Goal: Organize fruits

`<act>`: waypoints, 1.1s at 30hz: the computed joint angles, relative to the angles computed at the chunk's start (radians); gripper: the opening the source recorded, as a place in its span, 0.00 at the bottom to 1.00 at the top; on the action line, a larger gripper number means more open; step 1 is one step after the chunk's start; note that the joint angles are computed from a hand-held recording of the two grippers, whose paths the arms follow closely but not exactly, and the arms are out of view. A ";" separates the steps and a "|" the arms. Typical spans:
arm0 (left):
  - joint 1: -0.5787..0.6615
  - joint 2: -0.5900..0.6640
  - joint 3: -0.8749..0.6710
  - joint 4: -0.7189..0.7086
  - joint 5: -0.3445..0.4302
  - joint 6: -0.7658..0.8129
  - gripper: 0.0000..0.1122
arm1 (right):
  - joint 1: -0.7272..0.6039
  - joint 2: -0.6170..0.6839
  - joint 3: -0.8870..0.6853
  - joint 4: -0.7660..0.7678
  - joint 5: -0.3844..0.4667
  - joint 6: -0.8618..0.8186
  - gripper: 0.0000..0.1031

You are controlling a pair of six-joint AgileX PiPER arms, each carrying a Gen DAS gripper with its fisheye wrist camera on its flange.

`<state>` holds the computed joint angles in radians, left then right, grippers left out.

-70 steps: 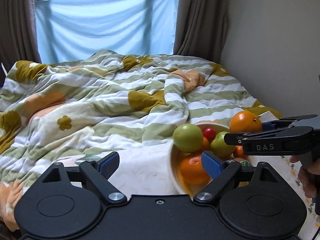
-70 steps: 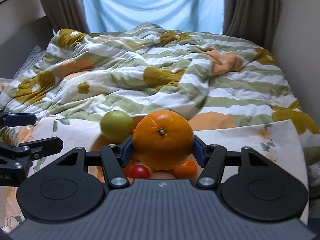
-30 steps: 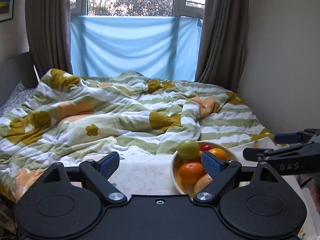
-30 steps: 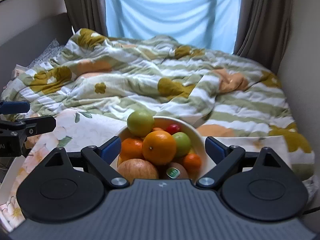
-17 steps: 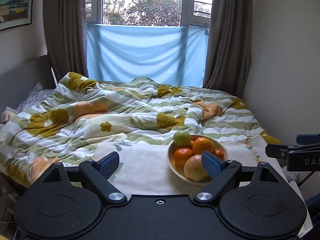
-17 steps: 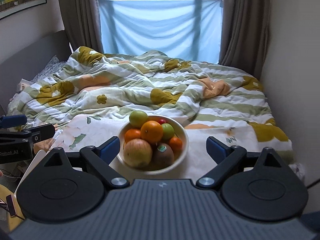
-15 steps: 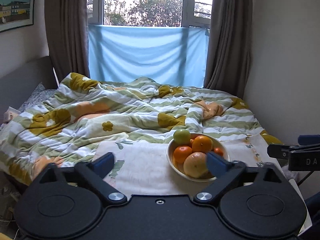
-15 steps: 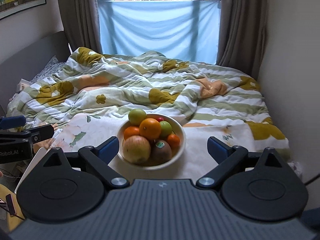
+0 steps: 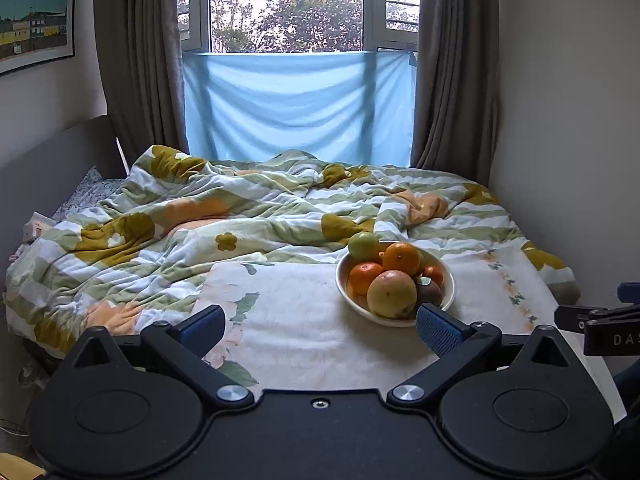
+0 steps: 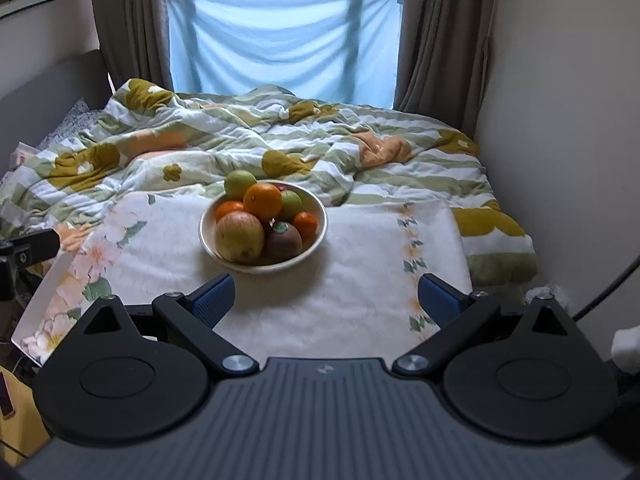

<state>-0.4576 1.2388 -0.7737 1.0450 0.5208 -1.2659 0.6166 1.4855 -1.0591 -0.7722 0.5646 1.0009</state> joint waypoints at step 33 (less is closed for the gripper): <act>0.037 0.025 0.000 -0.050 -0.047 0.072 0.92 | -0.025 0.028 0.012 0.035 0.005 0.019 1.00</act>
